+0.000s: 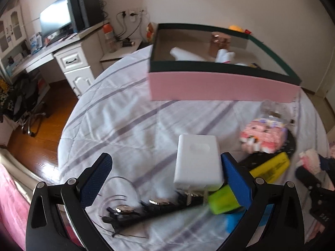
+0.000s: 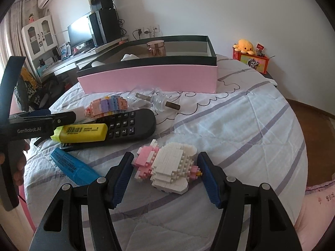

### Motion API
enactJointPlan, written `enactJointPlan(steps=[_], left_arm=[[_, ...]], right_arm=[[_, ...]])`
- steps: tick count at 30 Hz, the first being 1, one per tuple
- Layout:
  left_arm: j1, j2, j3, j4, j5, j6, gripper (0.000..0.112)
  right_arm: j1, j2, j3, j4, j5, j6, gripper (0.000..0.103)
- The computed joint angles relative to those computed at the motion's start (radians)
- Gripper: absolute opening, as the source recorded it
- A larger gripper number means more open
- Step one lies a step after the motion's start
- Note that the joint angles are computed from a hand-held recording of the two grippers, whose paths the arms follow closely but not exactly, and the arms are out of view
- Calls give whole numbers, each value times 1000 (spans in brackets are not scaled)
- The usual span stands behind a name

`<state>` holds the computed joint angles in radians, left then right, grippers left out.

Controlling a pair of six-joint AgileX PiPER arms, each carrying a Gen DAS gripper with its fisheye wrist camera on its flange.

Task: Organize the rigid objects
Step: 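Grasp the white charger with the left tool while the right tool grasps the block toy, then lift the charger with left tool while right tool carries the toy toward the box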

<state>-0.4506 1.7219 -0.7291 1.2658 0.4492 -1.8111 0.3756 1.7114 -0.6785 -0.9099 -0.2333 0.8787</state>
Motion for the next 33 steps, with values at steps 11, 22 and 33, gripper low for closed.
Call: enactJointPlan(steps=[11,22,33], left_arm=[[28,21,23,257,-110,-145,51],[-13,-46,60,247,-74,-124,41],[-104,-251,160,204,3,-90,41]], right_arm=[[8,4,-4,34,19,-40,64],[31,-5,11,263,40,-271,62],[79,-125,29,466,105,-436,62]])
